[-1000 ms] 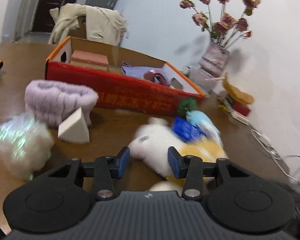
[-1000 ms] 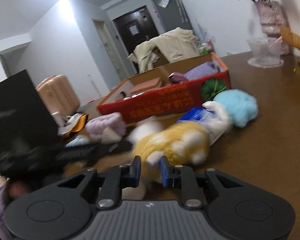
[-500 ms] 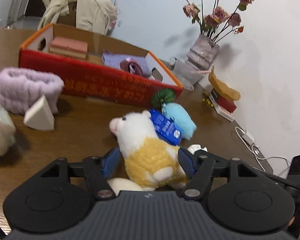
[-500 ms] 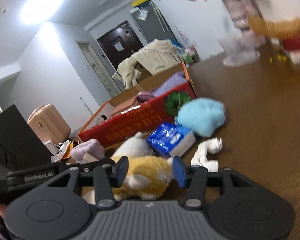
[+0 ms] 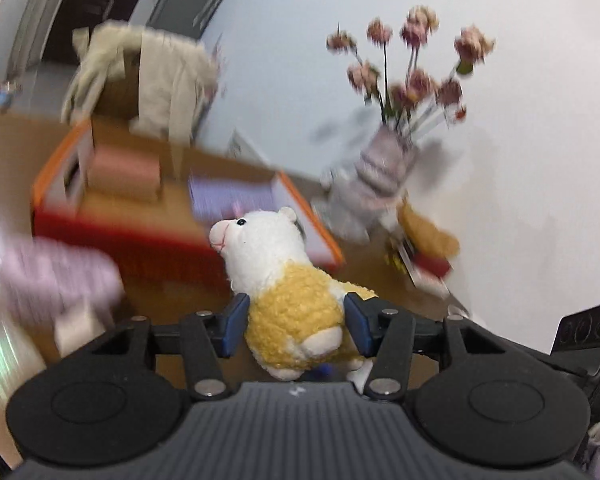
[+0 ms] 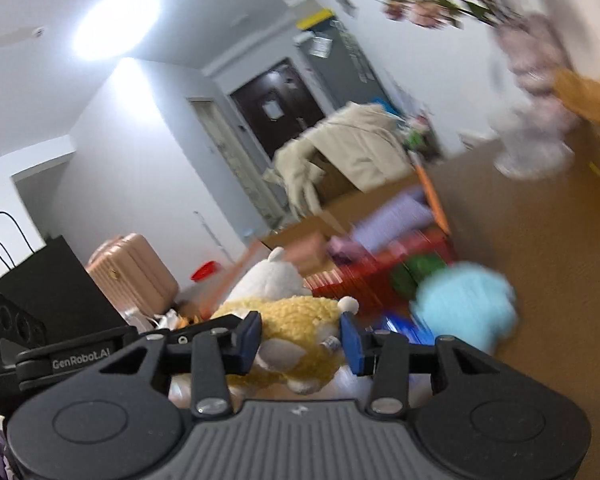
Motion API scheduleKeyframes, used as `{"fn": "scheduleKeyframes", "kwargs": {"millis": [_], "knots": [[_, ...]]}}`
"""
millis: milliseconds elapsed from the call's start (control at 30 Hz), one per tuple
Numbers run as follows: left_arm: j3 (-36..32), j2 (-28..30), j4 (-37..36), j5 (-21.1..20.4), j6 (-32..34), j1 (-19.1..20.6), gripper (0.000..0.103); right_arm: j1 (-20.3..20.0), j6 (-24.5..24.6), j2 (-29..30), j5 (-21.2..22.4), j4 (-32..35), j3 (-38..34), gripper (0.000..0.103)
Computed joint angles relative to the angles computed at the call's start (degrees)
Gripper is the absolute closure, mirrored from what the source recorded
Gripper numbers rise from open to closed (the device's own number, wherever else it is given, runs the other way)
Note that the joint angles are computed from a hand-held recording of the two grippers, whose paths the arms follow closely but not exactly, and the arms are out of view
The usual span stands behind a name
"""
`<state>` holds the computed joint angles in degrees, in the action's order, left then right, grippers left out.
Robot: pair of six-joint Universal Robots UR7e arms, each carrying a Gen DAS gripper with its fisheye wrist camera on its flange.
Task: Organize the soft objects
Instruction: 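Carry the plush sheep into the box and release it, then move both grippers toward the lavender fuzzy headband on the table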
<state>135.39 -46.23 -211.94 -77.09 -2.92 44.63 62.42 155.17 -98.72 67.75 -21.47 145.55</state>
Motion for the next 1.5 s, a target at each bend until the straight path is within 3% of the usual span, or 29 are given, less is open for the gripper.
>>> {"fn": "scheduleKeyframes", "kwargs": {"millis": [100, 267, 400, 533, 733, 867, 1067, 1167, 1233, 1267, 1333, 1400, 1500], "knots": [[-6.15, -1.14, 4.44, 0.41, 3.49, 2.65, 0.051, 9.73, 2.12, 7.58, 7.28, 0.42, -8.99, 0.061], [-17.26, 0.02, 13.56, 0.64, 5.35, 8.47, 0.051, 17.80, 4.07, 20.63, 15.11, 4.86, -24.28, 0.062], [-23.09, 1.85, 20.71, 2.05, 6.59, 11.93, 0.051, 20.23, 6.51, 28.95, 20.90, 8.22, -32.62, 0.062], [-23.40, 1.88, 22.94, 4.64, 9.25, 13.50, 0.052, 21.00, 7.20, 34.46, 24.22, 11.38, -37.02, 0.062], [-20.46, 0.13, 20.42, 5.46, 10.85, 14.21, 0.044, 22.64, 4.63, 38.12, 27.59, 13.47, -39.21, 0.061], [-18.22, -1.84, 18.14, 6.80, 10.49, 13.01, 0.043, 23.39, 4.11, 36.72, 28.66, 14.29, -38.83, 0.060], [-9.31, -7.44, 8.76, 10.80, 12.59, 7.27, 0.029, 26.46, -2.76, 24.78, 30.76, 7.01, -28.50, 0.051], [-2.16, -7.75, -3.61, 15.51, 16.14, 2.11, 0.020, 28.09, -7.81, 17.42, 32.23, 0.55, -21.05, 0.042], [3.01, -5.63, -14.27, 18.52, 19.17, -1.68, 0.014, 29.13, -10.52, 12.74, 33.37, -5.26, -15.46, 0.035], [5.26, -4.64, -18.15, 18.86, 19.65, -2.95, 0.008, 29.41, -11.41, 10.78, 33.75, -7.99, -12.81, 0.033], [9.13, -2.68, -24.28, 17.85, 19.04, -4.46, 0.006, 29.93, -12.95, 8.05, 34.96, -13.16, -7.99, 0.027], [12.84, 0.60, -31.39, 16.63, 17.45, -5.60, 0.005, 29.92, -15.25, 6.62, 35.77, -19.11, -3.09, 0.025], [16.75, 7.97, -43.56, 18.00, 17.06, -7.78, 0.004, 28.76, -19.12, 7.73, 36.25, -32.49, 4.98, 0.018]]}}
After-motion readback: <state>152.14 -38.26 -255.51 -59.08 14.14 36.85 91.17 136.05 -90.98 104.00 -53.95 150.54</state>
